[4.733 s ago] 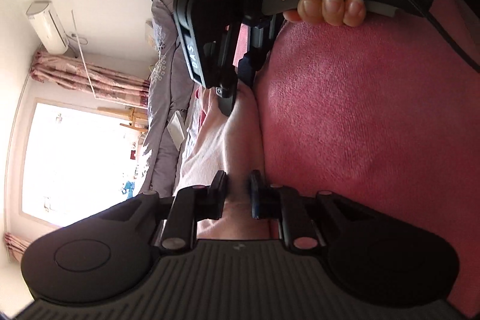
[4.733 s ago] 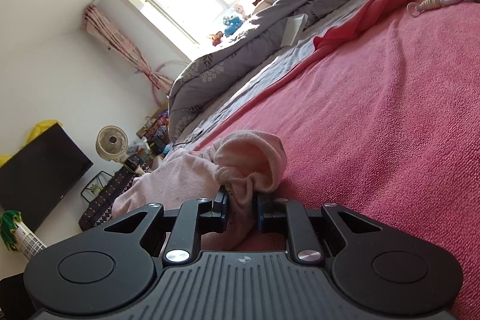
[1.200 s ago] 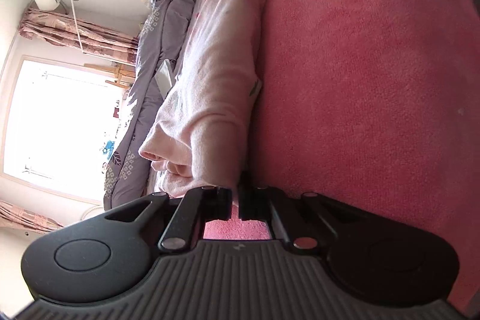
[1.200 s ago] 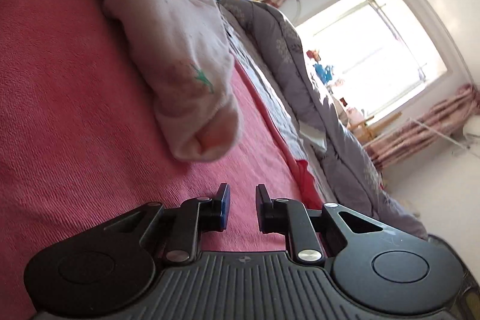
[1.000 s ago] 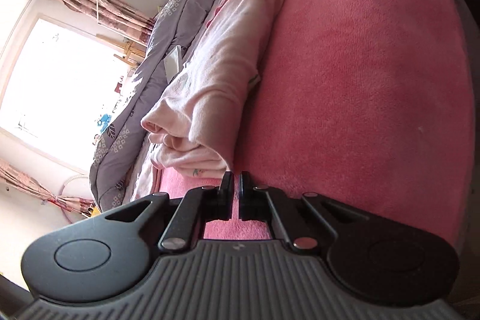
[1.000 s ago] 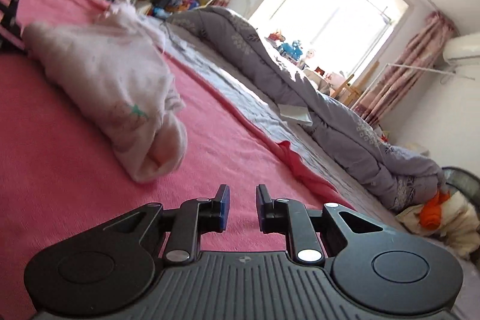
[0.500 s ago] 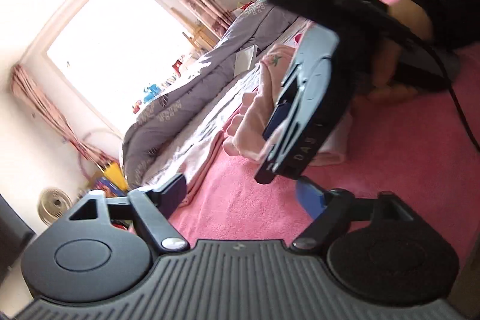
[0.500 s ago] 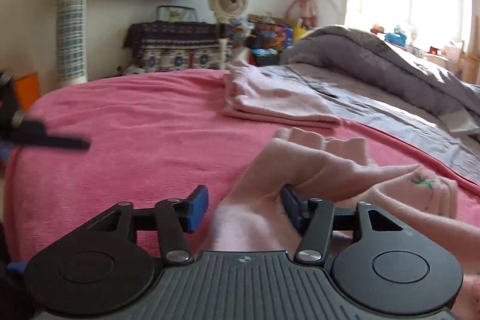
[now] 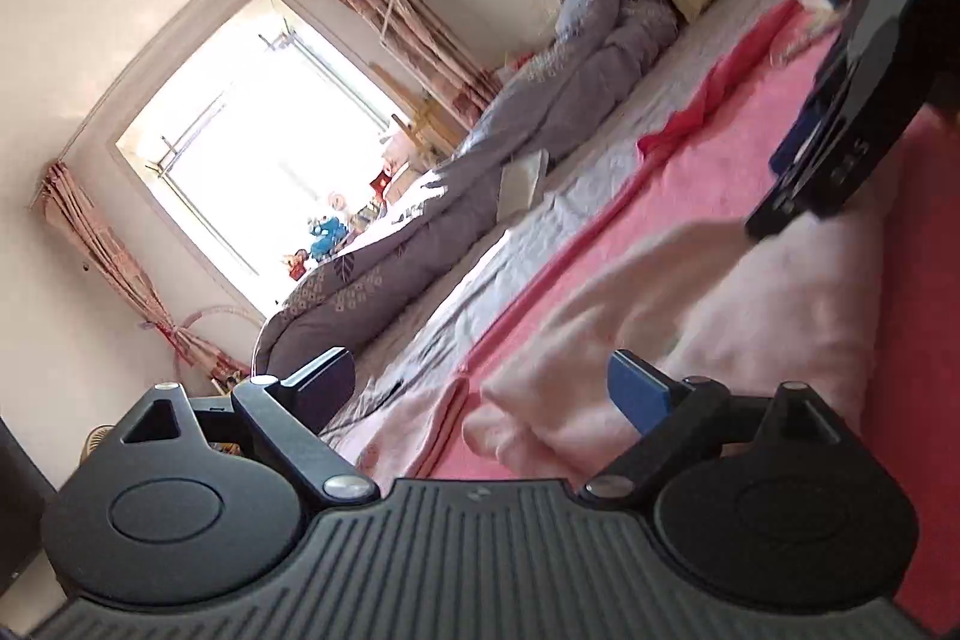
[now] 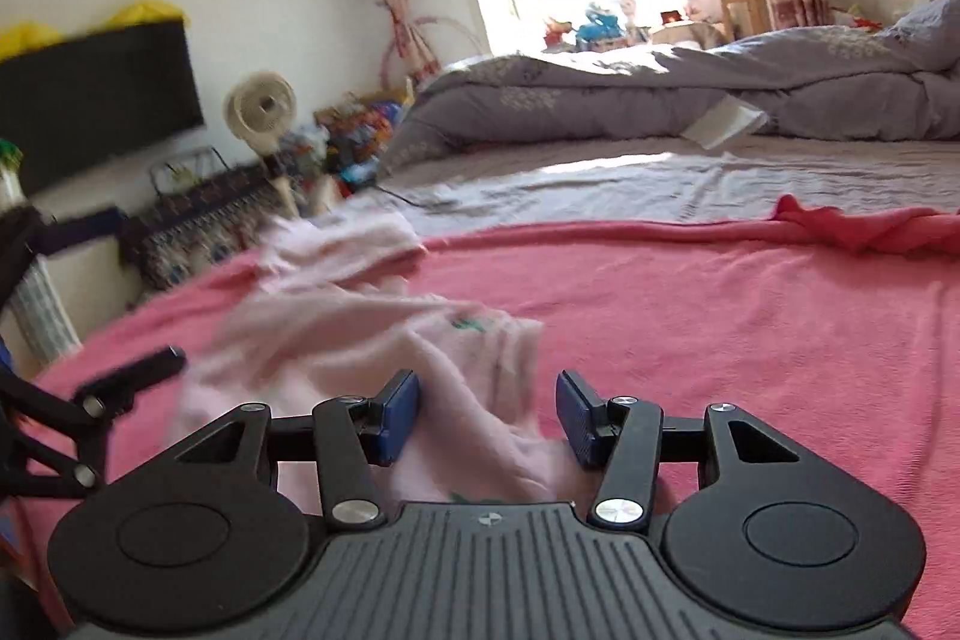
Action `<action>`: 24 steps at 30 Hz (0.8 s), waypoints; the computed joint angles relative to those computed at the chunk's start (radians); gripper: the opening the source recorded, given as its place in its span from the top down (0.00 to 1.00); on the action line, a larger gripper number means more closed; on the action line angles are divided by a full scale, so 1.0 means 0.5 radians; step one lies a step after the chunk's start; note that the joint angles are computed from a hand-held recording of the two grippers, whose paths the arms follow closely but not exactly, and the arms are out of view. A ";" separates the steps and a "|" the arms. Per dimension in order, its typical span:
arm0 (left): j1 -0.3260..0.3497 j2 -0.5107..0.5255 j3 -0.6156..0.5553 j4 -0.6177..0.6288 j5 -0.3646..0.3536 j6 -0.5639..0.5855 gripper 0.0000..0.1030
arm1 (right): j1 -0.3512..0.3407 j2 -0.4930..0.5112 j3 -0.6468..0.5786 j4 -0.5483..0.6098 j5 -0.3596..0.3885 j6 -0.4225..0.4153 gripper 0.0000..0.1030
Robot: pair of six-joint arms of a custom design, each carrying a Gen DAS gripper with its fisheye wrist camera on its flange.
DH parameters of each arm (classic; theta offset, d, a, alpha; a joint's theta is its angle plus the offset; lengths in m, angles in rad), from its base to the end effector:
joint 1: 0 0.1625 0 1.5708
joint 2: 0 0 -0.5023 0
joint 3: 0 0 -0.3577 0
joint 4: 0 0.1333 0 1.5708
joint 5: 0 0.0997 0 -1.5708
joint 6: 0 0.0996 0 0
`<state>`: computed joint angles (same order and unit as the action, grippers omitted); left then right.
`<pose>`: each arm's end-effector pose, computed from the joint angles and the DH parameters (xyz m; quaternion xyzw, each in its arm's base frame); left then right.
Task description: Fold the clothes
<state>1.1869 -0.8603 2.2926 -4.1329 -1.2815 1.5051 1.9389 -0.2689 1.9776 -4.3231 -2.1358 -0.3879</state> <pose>-0.0395 -0.5296 0.2384 0.6320 0.5524 -0.3839 0.3848 0.2754 -0.4918 -0.0145 0.1781 -0.8251 0.4763 0.2464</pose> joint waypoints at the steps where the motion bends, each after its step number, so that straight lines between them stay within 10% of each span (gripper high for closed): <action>1: 0.057 0.042 -0.059 0.066 0.052 -0.040 0.13 | 0.006 0.027 -0.054 0.033 -0.151 -0.060 0.42; 7: 0.181 -0.126 -0.079 0.431 0.054 -0.465 0.15 | -0.027 0.023 -0.050 -0.233 -0.247 0.030 0.39; 13: 0.176 -0.167 -0.094 0.514 0.084 -0.541 0.15 | -0.226 -0.188 0.037 0.182 0.500 0.727 0.47; 16: 0.176 -0.169 -0.090 0.502 0.077 -0.545 0.14 | -0.272 -0.224 -0.113 0.596 0.648 0.974 0.78; 24: 0.191 -0.175 -0.065 0.459 0.044 -0.554 0.13 | -0.163 -0.181 -0.265 0.506 0.338 0.829 0.94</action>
